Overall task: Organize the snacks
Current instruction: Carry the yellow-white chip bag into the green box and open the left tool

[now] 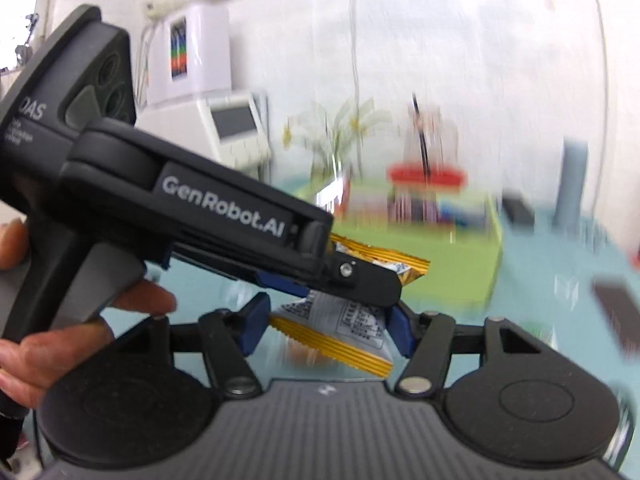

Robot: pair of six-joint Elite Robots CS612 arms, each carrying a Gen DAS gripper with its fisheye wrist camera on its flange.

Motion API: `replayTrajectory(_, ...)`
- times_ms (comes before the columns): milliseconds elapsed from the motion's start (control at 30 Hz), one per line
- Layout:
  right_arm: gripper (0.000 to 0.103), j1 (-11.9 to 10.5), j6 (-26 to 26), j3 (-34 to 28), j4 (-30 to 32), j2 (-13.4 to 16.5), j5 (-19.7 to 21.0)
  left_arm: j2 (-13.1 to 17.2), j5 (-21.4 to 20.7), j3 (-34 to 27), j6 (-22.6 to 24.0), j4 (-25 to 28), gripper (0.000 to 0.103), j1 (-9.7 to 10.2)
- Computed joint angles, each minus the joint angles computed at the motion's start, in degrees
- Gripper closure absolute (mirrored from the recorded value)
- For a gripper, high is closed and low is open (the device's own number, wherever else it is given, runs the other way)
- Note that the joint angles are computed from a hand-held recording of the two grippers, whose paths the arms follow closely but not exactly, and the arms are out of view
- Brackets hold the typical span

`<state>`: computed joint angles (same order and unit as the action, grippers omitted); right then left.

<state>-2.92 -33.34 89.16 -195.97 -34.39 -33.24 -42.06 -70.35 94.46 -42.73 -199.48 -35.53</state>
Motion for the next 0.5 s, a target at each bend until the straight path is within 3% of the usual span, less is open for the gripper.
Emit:
replayTrajectory(100, 0.040, 1.44, 2.54, -5.82, -2.04, 1.12, 1.53, -1.46, 3.75, -2.08, 5.24, 0.96, 0.078, 1.20)
replayTrajectory(233, 0.039, 3.53, 2.62, -14.86, 2.97, 2.69, 2.43, -2.11, 8.01, -6.27, 10.25, 4.32, 0.078, 3.18)
replayTrajectory(500, 0.040, 7.34, -1.88, -29.73, 16.70, 8.71, -0.78, 2.41, 12.05, -15.62, 14.14, 14.11, 0.072, 6.78)
